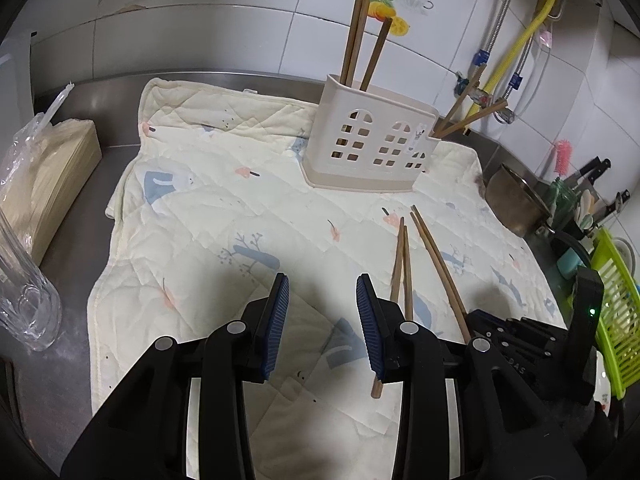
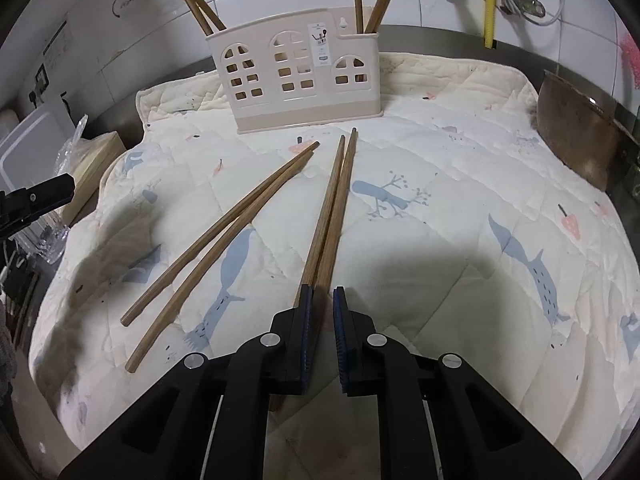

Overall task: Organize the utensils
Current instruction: 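Close the left tool on a chopstick while the right tool grasps another chopstick, then lift both held chopsticks upright over the beige holder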

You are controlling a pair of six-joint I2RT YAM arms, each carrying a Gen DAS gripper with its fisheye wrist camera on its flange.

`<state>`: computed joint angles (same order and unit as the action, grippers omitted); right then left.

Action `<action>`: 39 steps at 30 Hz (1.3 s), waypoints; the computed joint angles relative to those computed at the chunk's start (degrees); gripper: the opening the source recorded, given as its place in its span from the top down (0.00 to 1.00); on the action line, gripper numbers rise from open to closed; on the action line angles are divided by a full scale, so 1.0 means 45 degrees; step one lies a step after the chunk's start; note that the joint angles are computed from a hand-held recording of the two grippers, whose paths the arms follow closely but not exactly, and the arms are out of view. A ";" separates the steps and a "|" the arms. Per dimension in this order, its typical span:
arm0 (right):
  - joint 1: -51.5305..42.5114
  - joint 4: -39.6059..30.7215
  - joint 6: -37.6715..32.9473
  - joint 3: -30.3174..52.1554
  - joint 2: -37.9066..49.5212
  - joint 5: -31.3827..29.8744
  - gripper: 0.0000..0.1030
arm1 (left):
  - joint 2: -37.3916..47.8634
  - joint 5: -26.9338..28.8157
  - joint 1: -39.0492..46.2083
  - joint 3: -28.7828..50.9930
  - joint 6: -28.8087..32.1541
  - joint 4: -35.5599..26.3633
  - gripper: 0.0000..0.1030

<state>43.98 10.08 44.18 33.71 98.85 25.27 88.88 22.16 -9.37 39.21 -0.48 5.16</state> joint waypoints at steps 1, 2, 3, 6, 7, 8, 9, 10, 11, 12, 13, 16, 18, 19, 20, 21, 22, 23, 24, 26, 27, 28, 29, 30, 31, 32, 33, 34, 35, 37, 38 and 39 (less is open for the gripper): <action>0.0001 -0.0043 -0.0017 0.0061 0.0055 0.0044 0.90 | -0.0002 -0.0012 -0.0041 -0.0026 0.0008 0.0009 0.66; -0.0017 -0.0035 -0.0015 0.0097 0.0108 0.0012 0.90 | -0.0012 -0.0037 -0.0072 -0.0048 0.0013 0.0011 0.66; -0.0068 -0.0127 0.0013 0.0214 0.0233 -0.0086 0.90 | -0.0025 -0.0055 -0.0112 -0.0078 0.0032 0.0006 0.66; 0.0074 -0.0385 -0.0017 0.0467 0.0482 0.0254 0.90 | -0.0019 -0.0053 -0.0274 -0.0177 0.0098 0.0004 0.66; 0.0075 -0.0332 -0.0002 0.0437 0.0482 0.0262 0.90 | 0.0031 -0.0068 -0.0361 -0.0200 0.0119 0.0009 0.66; 0.0065 -0.0285 0.0015 0.0392 0.0463 0.0248 0.91 | 0.0090 -0.0085 -0.0435 -0.0232 0.0144 0.0034 0.66; 0.0068 -0.0318 0.0005 0.0389 0.0454 0.0258 0.91 | 0.0182 -0.0113 -0.0555 -0.0270 0.0149 0.0077 0.66; 0.0108 -0.0381 0.0044 0.0391 0.0433 0.0292 0.91 | 0.0286 -0.0106 -0.0671 -0.0292 0.0160 0.0122 0.66; 0.0127 -0.0398 0.0075 0.0391 0.0426 0.0305 0.92 | 0.0401 -0.0121 -0.0800 -0.0323 0.0171 0.0188 0.66; 0.0145 -0.0359 0.0091 0.0329 0.0388 0.0319 0.92 | 0.0536 -0.0152 -0.0950 -0.0339 0.0173 0.0234 0.66; 0.0147 -0.0263 0.0084 0.0242 0.0343 0.0319 0.92 | 0.0683 -0.0151 -0.1099 -0.0339 0.0204 0.0264 0.66; 0.0132 -0.0103 0.0182 0.0052 0.0202 0.0318 0.92 | 0.1096 -0.0251 -0.1606 -0.0385 0.0250 0.0506 0.66; 0.0165 -0.0022 0.0208 -0.0056 0.0138 0.0380 0.92 | 0.1440 -0.0409 -0.2020 -0.0343 0.0271 0.0670 0.66; 0.0205 -0.0011 0.0232 -0.0102 0.0105 0.0442 0.92 | 0.1610 -0.0483 -0.2187 -0.0289 0.0308 0.0697 0.66; 0.0254 -0.0024 0.0260 -0.0153 0.0051 0.0524 0.92 | 0.1748 -0.0560 -0.2319 -0.0237 0.0312 0.0721 0.66; 0.0328 -0.0066 0.0297 -0.0216 -0.0033 0.0673 0.92 | 0.1960 -0.0628 -0.2495 -0.0145 0.0310 0.0749 0.66; 0.0363 -0.0084 0.0293 -0.0274 -0.0116 0.0775 0.93 | 0.2072 -0.0674 -0.2583 -0.0098 0.0309 0.0774 0.66; 0.0413 -0.0122 0.0295 -0.0377 -0.0278 0.0924 0.93 | 0.2234 -0.0771 -0.2690 -0.0023 0.0310 0.0809 0.66; 0.0424 -0.0119 0.0277 -0.0482 -0.0423 0.1002 0.93 | 0.2395 -0.0889 -0.2775 0.0053 0.0304 0.0845 0.66; 0.0479 -0.0182 0.0249 -0.0690 -0.0800 0.1234 0.93 | 0.2728 -0.1010 -0.2913 0.0226 0.0282 0.0883 0.71; 0.0487 -0.0194 0.0220 -0.0757 -0.0915 0.1314 0.93 | 0.2822 -0.0996 -0.2947 0.0306 0.0289 0.0814 0.75; 0.0529 -0.0262 0.0178 -0.0848 -0.1140 0.1472 0.93 | 0.2948 -0.1008 -0.3001 0.0384 0.0288 0.0792 0.76; 0.0560 -0.0316 0.0124 -0.0927 -0.1360 0.1596 0.93 | 0.3034 -0.1071 -0.3050 0.0426 0.0278 0.0805 0.78; 0.0600 -0.0374 0.0081 -0.0992 -0.1560 0.1722 0.93 | 0.3128 -0.1115 -0.3093 0.0488 0.0253 0.0793 0.79; 0.0618 -0.0414 0.0023 -0.1035 -0.1721 0.1820 0.93 | 0.3180 -0.1138 -0.3116 0.0534 0.0221 0.0770 0.79; 0.0645 -0.0456 -0.0010 -0.1056 -0.1845 0.1902 0.93 | 0.3219 -0.1160 -0.3108 0.0583 0.0222 0.0733 0.79; 0.0664 -0.0505 -0.0083 -0.1100 -0.2058 0.2001 0.93 | 0.3276 -0.1190 -0.3108 0.0639 0.0222 0.0712 0.80; 0.0686 -0.0569 -0.0157 -0.1098 -0.2225 0.2097 0.93 | 0.3337 -0.1220 -0.3125 0.0696 0.0236 0.0687 0.81; 0.0715 -0.0638 -0.0247 -0.1112 -0.2422 0.2200 0.93 | 0.3401 -0.1262 -0.3141 0.0744 0.0245 0.0683 0.82; 0.0731 -0.0698 -0.0454 -0.1127 -0.2742 0.2298 0.93 | 0.3556 -0.1470 -0.3217 0.0891 0.0257 0.0620 0.86; 0.0749 -0.0772 -0.0610 -0.1111 -0.2941 0.2357 0.93 | 0.3573 -0.1598 -0.3262 0.0915 0.0284 0.0639 0.87; 0.0758 -0.0879 -0.0710 -0.1070 -0.3071 0.2415 0.93 | 0.3570 -0.1690 -0.3303 0.0938 0.0298 0.0619 0.88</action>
